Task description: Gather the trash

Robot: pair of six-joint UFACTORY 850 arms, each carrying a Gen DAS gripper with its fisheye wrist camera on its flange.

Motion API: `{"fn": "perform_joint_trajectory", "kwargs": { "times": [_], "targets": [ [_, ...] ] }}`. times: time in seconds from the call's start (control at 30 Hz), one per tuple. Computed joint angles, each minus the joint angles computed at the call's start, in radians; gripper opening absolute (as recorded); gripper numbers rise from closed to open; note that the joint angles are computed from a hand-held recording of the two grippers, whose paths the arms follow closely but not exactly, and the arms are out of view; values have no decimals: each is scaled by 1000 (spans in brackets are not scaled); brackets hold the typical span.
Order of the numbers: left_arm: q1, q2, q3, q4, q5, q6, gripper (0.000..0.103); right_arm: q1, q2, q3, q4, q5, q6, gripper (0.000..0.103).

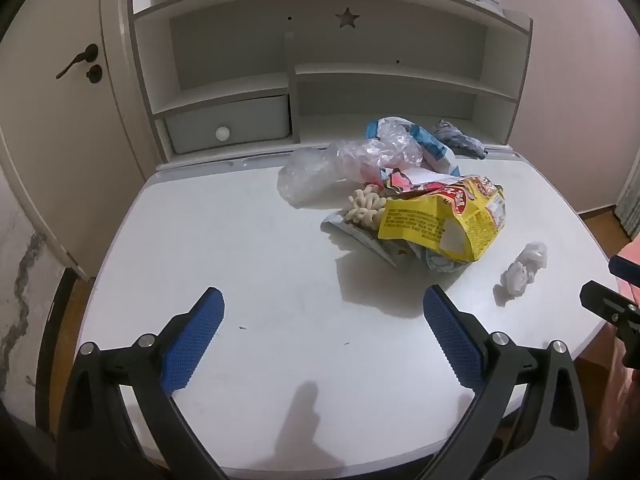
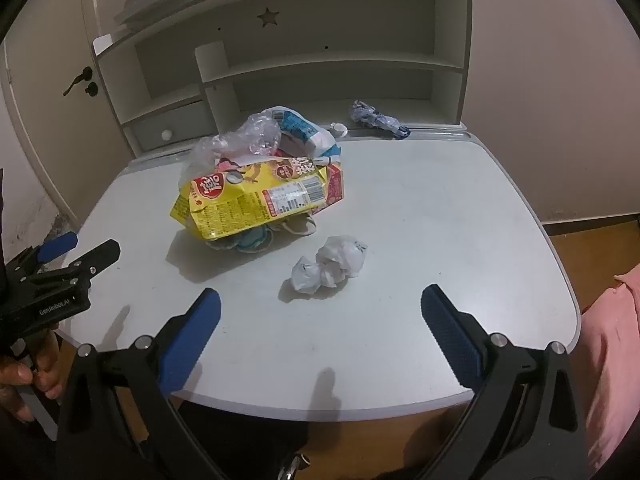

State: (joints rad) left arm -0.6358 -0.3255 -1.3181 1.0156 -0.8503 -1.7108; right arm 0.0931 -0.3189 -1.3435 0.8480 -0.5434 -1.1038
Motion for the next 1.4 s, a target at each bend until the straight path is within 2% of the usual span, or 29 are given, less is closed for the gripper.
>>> {"fn": "perform_joint_trajectory", "kwargs": {
  "times": [1.4],
  "targets": [
    [1, -3, 11, -6, 14, 12, 97, 8, -7, -2, -26, 0, 25, 97]
  ]
}}
